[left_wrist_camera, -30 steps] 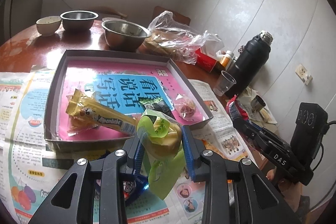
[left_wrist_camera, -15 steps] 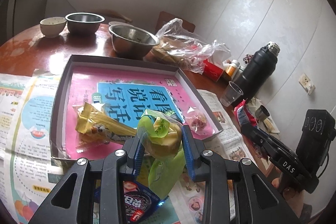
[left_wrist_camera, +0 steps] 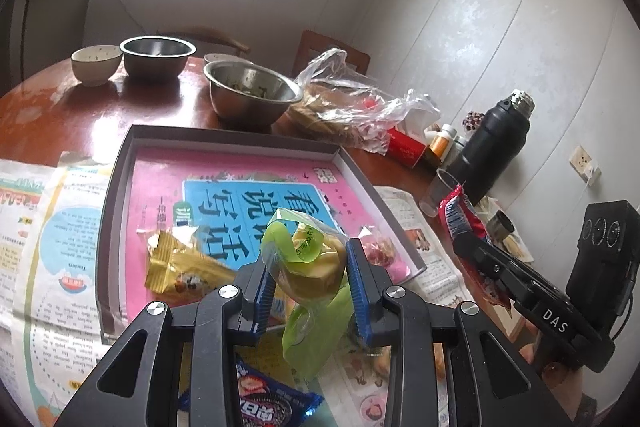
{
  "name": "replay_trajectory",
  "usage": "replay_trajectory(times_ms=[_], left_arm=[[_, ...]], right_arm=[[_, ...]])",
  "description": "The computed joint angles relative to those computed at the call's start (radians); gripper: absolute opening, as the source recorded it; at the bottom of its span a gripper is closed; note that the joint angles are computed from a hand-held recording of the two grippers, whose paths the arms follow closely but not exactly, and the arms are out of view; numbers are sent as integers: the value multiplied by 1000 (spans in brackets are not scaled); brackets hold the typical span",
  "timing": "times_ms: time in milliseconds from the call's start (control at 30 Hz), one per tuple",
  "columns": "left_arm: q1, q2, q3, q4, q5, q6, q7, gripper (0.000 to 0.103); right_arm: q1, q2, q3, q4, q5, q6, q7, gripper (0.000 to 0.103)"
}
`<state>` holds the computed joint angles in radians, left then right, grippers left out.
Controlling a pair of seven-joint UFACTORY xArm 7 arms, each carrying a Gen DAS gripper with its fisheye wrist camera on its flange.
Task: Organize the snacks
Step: 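Carry both bags over the pink book in the tray and lower them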
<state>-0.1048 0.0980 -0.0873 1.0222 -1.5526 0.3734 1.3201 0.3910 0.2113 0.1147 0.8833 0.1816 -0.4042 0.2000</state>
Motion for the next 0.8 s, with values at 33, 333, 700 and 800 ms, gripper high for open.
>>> replay_trajectory(times_ms=[33, 333, 700, 800], left_arm=[[1, 5, 1, 7, 4, 1, -3, 35], [16, 54, -8, 69, 80, 0, -57, 35], [46, 114, -34, 146, 224, -2, -129, 35], [60, 132, -45, 160, 260, 11, -142, 35]], right_arm=[[2, 4, -2, 8, 0, 5, -3, 19], [25, 28, -21, 68, 20, 35, -30, 19], [68, 76, -66, 166, 45, 87, -52, 19], [89, 98, -86, 202, 53, 107, -56, 19]])
